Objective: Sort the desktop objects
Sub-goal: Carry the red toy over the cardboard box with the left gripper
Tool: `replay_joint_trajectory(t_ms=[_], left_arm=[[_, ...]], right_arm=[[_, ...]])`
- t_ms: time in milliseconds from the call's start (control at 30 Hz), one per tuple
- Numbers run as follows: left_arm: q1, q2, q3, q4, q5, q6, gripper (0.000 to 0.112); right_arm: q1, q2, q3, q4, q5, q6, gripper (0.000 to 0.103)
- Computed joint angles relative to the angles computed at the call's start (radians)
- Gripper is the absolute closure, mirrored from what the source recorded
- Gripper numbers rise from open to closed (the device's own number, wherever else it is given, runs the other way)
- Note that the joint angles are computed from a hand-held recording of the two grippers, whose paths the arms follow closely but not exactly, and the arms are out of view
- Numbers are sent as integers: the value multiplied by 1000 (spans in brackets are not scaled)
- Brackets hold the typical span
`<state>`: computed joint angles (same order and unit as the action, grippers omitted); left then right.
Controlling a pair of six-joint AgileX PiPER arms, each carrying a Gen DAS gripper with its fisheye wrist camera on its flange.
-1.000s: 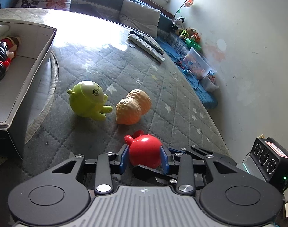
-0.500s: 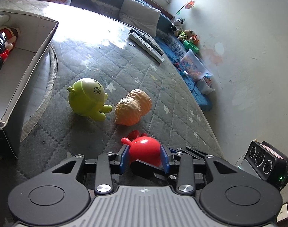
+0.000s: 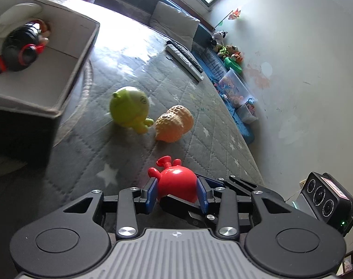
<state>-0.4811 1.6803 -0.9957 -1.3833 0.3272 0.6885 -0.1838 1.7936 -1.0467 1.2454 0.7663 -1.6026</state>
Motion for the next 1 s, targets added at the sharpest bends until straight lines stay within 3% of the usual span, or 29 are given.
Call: replay_joint_trajectory(t_ms=[200,467,667,1000], left_arm=[[22,-125,108,-98,-37,84,73],[150,-302,158,2,-52,14,73],[304,-332,148,54,-15,-26,72],[579,-199,77,86,147,-37,72]], right_arm=[[61,-60,7,-30,-7,11,42],[215,-72,-142,-76,-28,92,42],[355,60,-401,-187,-19,239,42],[492,432,-987,-461,154,612,42]])
